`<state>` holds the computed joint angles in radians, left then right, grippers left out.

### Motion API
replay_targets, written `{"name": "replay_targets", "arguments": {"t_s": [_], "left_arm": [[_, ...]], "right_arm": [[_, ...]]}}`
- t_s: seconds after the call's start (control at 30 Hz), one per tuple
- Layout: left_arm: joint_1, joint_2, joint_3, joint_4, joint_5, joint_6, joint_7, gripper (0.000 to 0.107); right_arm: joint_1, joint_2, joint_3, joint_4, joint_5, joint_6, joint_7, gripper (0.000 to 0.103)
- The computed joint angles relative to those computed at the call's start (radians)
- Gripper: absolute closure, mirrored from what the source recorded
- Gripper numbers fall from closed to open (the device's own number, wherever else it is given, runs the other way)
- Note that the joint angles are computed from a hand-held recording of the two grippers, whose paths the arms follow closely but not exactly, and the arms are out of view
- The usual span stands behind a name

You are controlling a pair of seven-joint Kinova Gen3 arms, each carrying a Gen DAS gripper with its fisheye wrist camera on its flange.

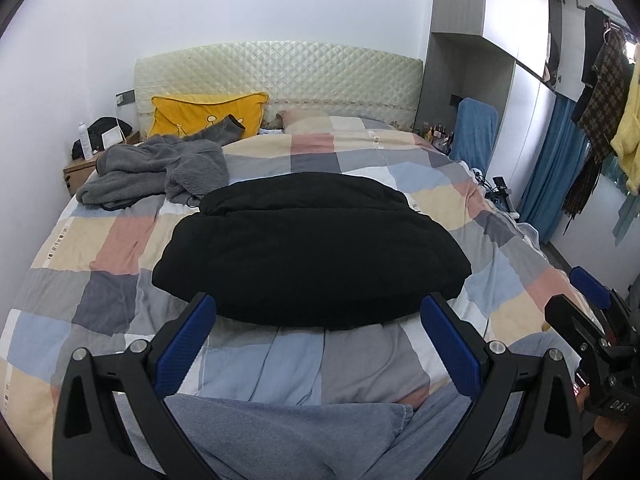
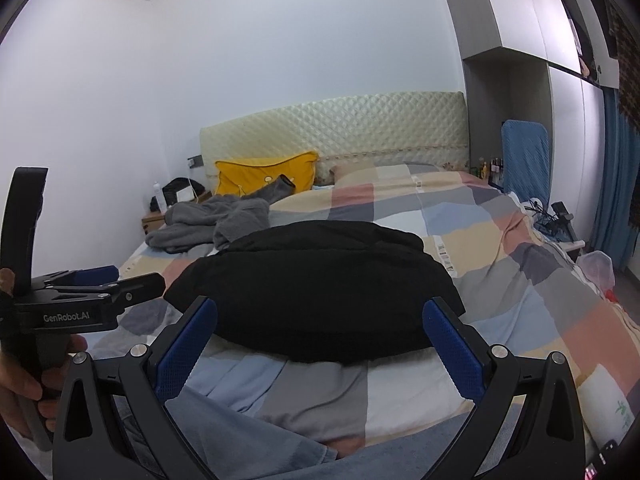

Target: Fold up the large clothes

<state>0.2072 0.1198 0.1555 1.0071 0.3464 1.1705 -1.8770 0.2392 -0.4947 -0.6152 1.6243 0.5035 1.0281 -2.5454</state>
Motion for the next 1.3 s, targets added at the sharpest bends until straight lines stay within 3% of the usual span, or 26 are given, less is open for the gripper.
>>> {"name": "replay_targets", "arguments": {"t_s": [1.3], "left_arm": [[0.011, -0.015, -0.003, 0.031, -0.032, 0.004, 0.013, 0.006]], "right_arm": [[-0.007, 0.016, -0.022, 0.007, 0.033, 0.027, -0.042, 0.0]]}}
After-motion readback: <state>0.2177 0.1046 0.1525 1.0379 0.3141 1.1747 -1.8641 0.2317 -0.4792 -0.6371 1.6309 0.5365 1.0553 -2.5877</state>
